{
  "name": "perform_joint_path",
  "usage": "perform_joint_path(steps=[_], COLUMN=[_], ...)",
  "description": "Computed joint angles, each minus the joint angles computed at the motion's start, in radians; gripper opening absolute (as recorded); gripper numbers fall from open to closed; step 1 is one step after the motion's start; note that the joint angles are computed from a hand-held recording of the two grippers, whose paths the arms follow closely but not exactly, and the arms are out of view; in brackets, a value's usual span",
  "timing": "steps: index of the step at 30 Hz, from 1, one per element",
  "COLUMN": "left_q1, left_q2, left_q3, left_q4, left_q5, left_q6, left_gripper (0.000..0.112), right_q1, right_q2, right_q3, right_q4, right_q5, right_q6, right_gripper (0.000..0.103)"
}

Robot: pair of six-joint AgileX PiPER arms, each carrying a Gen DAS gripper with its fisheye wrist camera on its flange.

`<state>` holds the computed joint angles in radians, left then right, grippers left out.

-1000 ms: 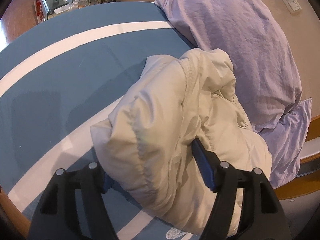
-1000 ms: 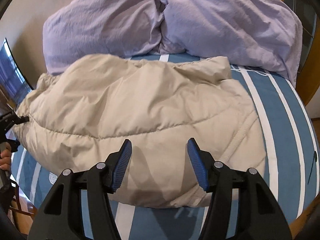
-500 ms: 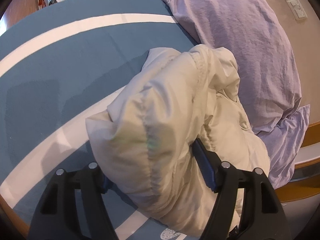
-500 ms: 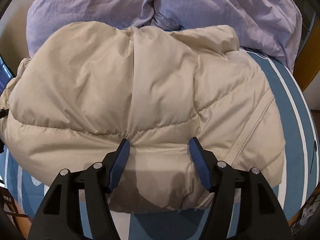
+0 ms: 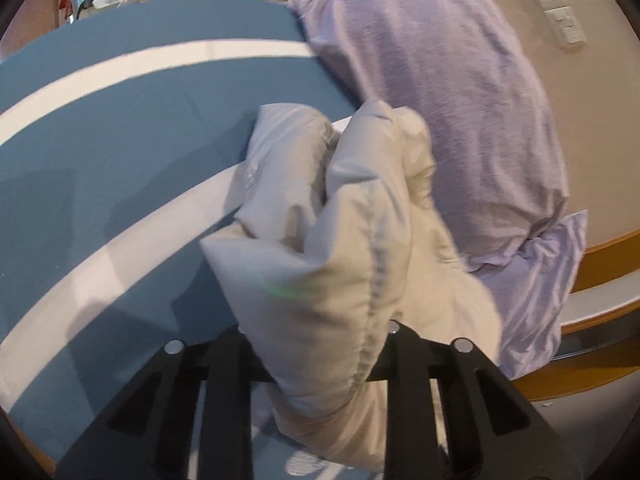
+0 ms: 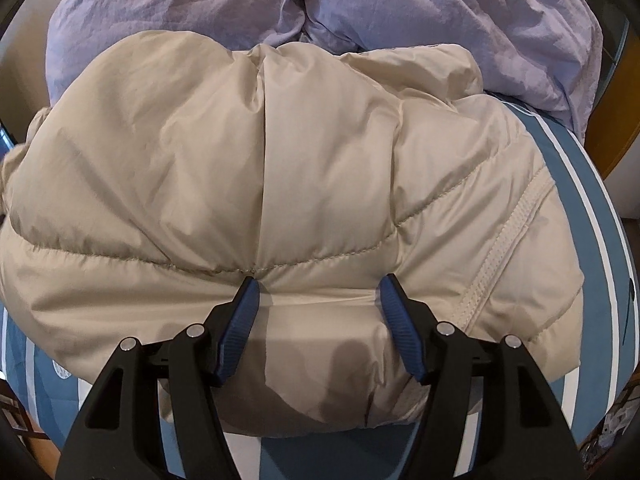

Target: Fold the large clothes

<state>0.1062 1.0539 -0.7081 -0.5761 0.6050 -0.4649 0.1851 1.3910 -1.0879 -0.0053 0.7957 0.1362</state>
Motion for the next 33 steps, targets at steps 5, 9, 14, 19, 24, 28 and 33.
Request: perform_joint_path(steps=[5,9,14,19,24,28,33], left_q1=[-0.130,-0.349,-0.608,-0.792,-0.889,-0.930,-0.972], left_q2=[-0.029,0.021,0.153,0.337,0.533,0.645,0.748], left_q3=[-0.113,-0.290,-0.537,-0.773,-0.998,-1.134,-1.242], left_q4=[0.090,0.300,0.547,0.625,0.628,0.632,0.631], left_q5=[-0.030,-0.061,-0.021,0.050,0.164,0.244,0.307], left_q6=[-0.122,-0.330,-0.492,-0.481,-0.417,-0.364,-0.319], left_gripper=[0.022,0.022,0.022,0.023,0.024,0.025,0.027], right_q1=[-0.025,-0.041,-0.075,-0.119,-0.202,-0.293,-0.422], right_q2=[-0.001,0.004,-0.003,-0.019,-0.059,-0.122,-0.181], right_q3=[0.002,-0.005,0.001,0.015,0.035,0.072,0.111], right_q4=[0.049,0.079,0.138,0.207,0.321,0.393,0.443], right_q5=[-0.001,0.007,0.005,0.004,0.032,0.048,0.061], right_q6=[-0.062,-0.097,-0.164,-0.249,-0.393,-0.510,-0.616], right_gripper=[0.066,0.066,0.066,0.066,0.065,0.065,0.065])
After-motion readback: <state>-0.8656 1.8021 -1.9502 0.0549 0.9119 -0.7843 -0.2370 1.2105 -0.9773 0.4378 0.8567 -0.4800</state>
